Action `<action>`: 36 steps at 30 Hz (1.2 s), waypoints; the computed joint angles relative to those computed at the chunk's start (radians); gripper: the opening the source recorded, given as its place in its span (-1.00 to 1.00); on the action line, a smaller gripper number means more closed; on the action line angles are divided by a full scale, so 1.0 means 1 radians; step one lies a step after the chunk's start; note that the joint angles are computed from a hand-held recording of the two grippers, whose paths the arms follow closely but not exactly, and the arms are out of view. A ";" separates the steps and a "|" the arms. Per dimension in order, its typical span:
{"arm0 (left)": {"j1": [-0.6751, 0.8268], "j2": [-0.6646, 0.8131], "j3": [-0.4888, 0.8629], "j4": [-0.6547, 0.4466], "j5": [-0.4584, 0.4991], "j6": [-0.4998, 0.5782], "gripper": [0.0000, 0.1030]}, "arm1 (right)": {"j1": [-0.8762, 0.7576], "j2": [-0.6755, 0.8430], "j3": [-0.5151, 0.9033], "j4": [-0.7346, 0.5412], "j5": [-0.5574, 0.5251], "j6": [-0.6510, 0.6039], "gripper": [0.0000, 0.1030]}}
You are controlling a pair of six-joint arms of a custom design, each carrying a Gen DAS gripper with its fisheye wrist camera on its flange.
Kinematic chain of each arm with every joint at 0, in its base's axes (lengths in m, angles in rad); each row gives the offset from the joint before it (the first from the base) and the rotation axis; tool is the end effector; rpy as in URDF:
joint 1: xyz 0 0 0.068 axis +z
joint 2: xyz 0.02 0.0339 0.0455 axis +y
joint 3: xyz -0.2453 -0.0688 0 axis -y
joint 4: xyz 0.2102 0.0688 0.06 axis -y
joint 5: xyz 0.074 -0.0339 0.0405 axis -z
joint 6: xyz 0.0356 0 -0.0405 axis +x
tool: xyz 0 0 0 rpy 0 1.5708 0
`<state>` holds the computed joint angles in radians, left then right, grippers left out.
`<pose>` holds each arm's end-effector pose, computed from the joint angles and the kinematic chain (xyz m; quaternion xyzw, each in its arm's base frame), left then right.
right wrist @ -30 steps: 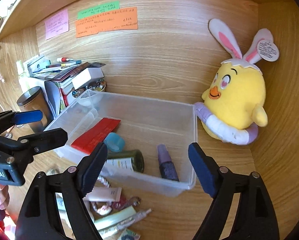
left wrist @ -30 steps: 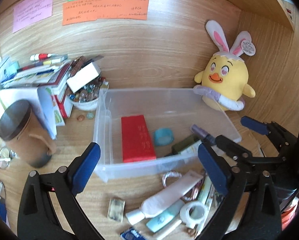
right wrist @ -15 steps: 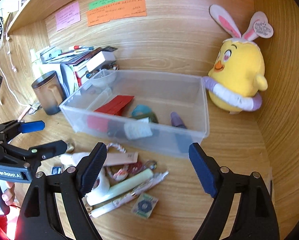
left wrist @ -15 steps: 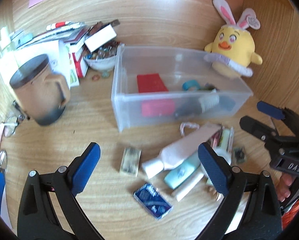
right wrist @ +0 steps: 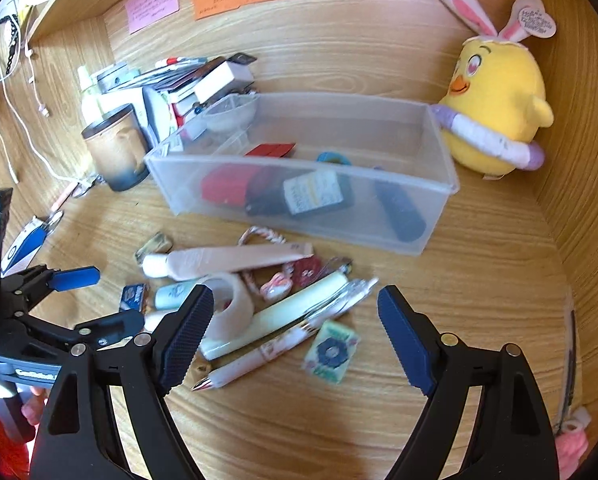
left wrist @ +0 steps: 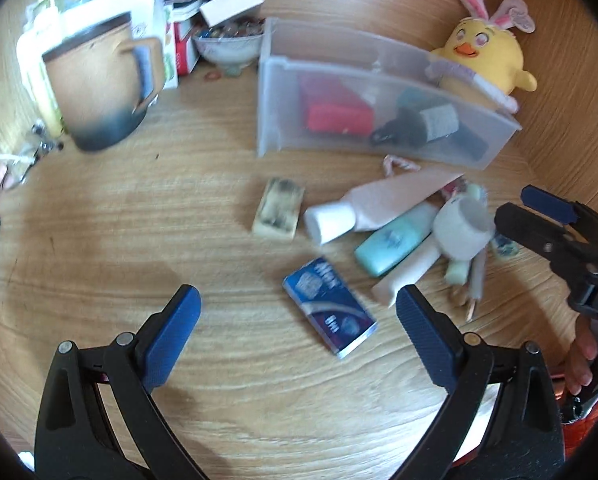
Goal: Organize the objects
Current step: 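Grasp the blue Max staple box with the left tool while the right tool grasps the white tape roll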
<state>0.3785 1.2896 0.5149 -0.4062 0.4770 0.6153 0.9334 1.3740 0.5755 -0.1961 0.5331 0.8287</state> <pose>0.1773 0.0529 0.1473 0.1580 0.9412 -0.1140 0.2760 0.1447 0.1650 0.1576 0.0263 0.9276 0.0507 0.3692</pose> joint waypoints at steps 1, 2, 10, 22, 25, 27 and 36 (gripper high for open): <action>0.004 -0.019 -0.019 0.020 -0.002 0.000 0.93 | 0.005 0.007 -0.002 0.009 -0.006 0.005 0.59; -0.001 -0.033 -0.032 0.037 -0.017 -0.007 0.93 | 0.008 0.014 -0.002 0.016 -0.010 0.007 0.59; 0.118 -0.020 -0.036 0.048 -0.001 0.070 0.93 | 0.057 0.076 0.024 0.037 -0.015 0.013 0.59; -0.008 -0.108 -0.093 0.049 -0.040 0.028 0.93 | 0.050 0.130 0.044 0.071 -0.050 0.005 0.59; -0.021 -0.143 -0.133 0.091 -0.048 0.032 0.79 | 0.055 0.135 0.047 0.076 -0.043 -0.003 0.59; 0.009 -0.142 -0.129 0.083 -0.027 0.054 0.63 | 0.063 0.142 0.055 0.075 -0.022 -0.010 0.58; 0.129 -0.069 -0.055 0.009 0.045 0.135 0.30 | 0.049 0.174 0.071 0.103 -0.051 -0.040 -0.12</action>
